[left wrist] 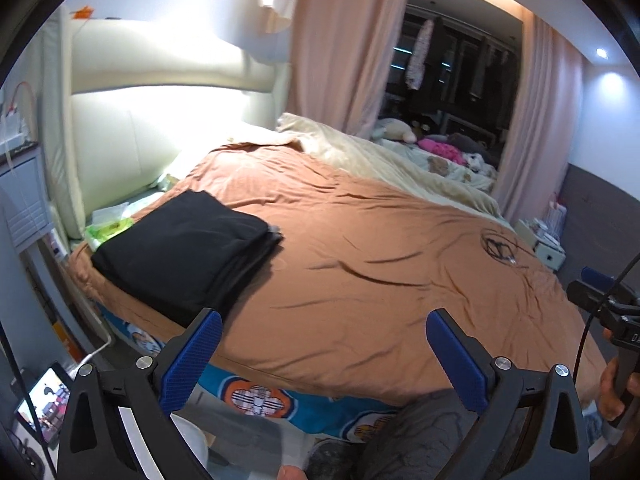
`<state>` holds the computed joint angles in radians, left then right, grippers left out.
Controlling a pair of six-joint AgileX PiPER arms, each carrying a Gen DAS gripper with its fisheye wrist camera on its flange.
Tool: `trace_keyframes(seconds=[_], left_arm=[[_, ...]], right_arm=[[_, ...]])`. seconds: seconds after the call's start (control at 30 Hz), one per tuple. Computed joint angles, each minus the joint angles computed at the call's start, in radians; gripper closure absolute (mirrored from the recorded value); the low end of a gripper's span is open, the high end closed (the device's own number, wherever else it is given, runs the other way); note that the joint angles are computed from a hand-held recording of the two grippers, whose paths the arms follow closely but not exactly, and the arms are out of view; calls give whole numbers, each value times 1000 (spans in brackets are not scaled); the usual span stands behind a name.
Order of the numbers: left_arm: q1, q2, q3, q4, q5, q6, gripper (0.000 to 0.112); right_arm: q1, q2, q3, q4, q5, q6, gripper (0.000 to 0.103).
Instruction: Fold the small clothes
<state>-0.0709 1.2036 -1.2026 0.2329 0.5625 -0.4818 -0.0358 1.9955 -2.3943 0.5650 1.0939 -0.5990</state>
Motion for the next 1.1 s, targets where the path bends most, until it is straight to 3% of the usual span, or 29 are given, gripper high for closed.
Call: trace_keyframes(seconds=[0.17,0.3,0.77,1.1], left_arm=[[-146,-6,21,161,22,-161,10],[-257,-15,34,268,42,-254,10],[-514,-97,115,569,137,-516,10],[-709,-158,207,817,217,-746,10]], right_arm=[[-31,-206,345,1,-143,-63,0],[-66,-319,512,14,-204,-69,0],[-85,-580,887,15,-388,-9,0],[-61,-749,1156,30,-578,2,0]])
